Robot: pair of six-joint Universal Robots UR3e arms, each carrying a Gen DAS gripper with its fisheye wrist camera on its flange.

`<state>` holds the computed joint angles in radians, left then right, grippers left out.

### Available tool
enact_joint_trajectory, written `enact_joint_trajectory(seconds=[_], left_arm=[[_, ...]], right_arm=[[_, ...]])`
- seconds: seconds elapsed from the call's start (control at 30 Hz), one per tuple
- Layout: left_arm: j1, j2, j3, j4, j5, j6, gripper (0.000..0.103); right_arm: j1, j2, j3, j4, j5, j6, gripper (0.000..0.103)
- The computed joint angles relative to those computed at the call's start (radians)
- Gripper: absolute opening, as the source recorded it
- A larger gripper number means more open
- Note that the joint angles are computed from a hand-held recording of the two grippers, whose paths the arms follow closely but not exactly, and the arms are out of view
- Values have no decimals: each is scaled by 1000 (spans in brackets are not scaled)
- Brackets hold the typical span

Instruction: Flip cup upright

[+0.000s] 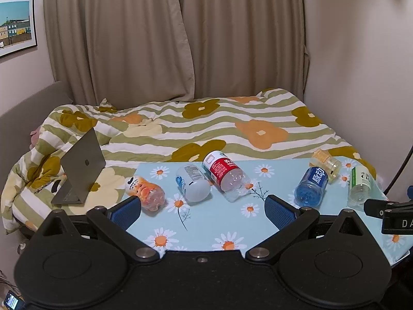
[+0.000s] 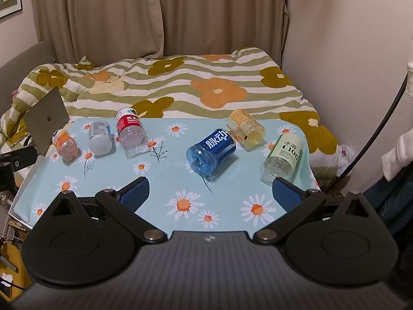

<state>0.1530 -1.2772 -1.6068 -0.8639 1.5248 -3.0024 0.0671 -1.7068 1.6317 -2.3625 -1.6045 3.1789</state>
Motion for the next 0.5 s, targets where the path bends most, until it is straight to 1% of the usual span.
enact_joint_trajectory(seconds=[0.5], left_arm=[[-6, 3, -6, -2, 10, 9, 103]], right_arm=[[-6, 2, -8, 7, 4, 1, 103]])
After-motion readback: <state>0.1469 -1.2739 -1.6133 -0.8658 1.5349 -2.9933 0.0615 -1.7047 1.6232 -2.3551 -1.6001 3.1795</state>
